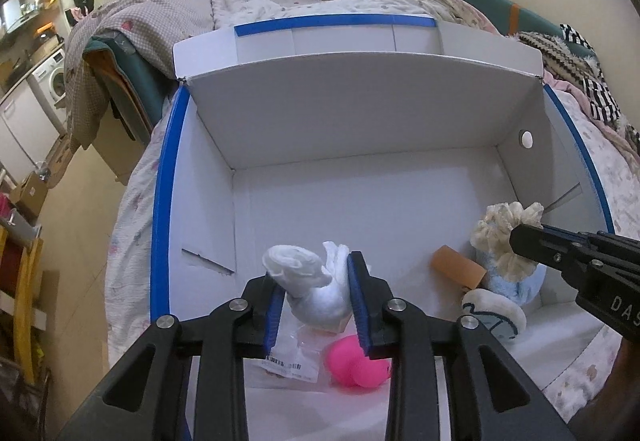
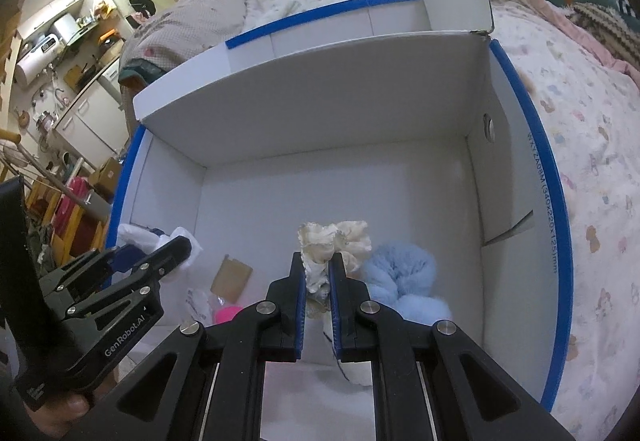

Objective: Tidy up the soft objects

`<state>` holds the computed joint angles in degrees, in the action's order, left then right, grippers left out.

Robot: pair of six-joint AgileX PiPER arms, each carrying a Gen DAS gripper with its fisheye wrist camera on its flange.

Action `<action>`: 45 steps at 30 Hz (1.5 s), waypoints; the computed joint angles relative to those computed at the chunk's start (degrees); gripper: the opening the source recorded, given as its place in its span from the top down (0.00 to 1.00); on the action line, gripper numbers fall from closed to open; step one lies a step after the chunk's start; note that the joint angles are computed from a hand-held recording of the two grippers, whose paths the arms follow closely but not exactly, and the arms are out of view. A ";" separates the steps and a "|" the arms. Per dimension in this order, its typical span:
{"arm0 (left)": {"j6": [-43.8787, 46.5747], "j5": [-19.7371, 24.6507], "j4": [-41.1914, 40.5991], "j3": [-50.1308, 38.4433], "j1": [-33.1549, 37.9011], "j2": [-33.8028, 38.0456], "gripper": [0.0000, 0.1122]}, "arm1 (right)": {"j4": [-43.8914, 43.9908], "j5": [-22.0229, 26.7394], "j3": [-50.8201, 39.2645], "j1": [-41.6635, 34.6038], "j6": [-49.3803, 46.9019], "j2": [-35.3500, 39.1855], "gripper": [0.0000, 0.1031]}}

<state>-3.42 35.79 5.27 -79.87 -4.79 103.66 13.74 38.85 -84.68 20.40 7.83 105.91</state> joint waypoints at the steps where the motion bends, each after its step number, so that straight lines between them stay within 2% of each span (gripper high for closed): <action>1: -0.53 0.01 0.60 0.02 -0.21 -0.03 0.75 | -0.44 -0.05 -0.09 0.15 0.26 -0.01 0.89; 4: -1.21 -0.20 1.43 0.46 -0.39 -0.33 0.74 | -0.06 -0.65 0.19 0.21 0.25 -0.24 0.88; 8: -1.42 -1.00 1.34 1.23 -0.34 -1.13 0.67 | -0.40 -1.02 0.12 0.20 0.69 -0.35 0.88; 14: -0.05 -1.61 0.54 2.01 -0.41 -2.24 0.67 | 1.01 -0.80 -0.30 -0.38 0.34 -0.02 0.87; 16: 0.50 -1.68 0.03 2.37 -0.28 -2.85 0.64 | 1.08 -1.32 0.43 -0.49 0.34 -0.44 0.85; 18: 0.00 -1.89 0.66 2.70 -0.42 -3.41 0.54 | 1.14 -1.61 0.64 -0.65 0.56 -0.64 0.76; 19: -0.78 -2.23 1.56 3.03 -0.59 -3.83 0.52 | 1.35 -1.90 0.91 -0.77 0.56 -0.86 0.74; 23: -0.91 -2.19 1.40 3.19 -0.44 -4.84 0.49 | 0.99 -2.39 1.21 -0.82 0.98 -1.36 0.72; 25: 0.38 -1.76 -0.39 3.26 0.05 -5.47 0.48 | 0.68 -2.62 1.23 -0.74 1.71 -1.44 0.67; 26: 0.82 -1.70 -0.93 3.46 0.19 -5.88 0.47 | 0.94 -2.75 1.19 -0.74 1.85 -1.43 0.55; 27: 1.12 -1.80 -1.14 3.87 0.34 -6.37 0.47 | 1.28 -3.10 1.55 -0.79 1.84 -1.71 0.37; 28: 1.25 -1.82 -1.18 4.13 0.39 -6.78 0.47 | 1.49 -3.65 1.85 -0.75 2.04 -1.95 0.32; 31: 1.45 -1.84 -1.65 5.24 0.69 -8.54 0.47 | 1.56 -4.66 2.68 -0.49 2.60 -2.79 0.29; 35: 2.22 -1.48 -2.60 7.23 1.27 -11.44 0.42 | -2.24 -5.91 4.16 0.90 6.34 -3.83 0.02; 41: 0.88 -1.45 -0.24 11.23 2.29 -16.09 0.42 | -10.02 -7.73 7.83 3.93 13.50 -7.56 0.01; 45: 2.03 0.03 -3.20 14.13 4.90 -19.32 0.42 | -11.46 -8.14 11.09 4.58 15.81 -11.07 0.00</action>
<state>-1.39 35.82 2.06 -65.74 0.11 84.34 2.28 30.71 -73.59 24.99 23.64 94.84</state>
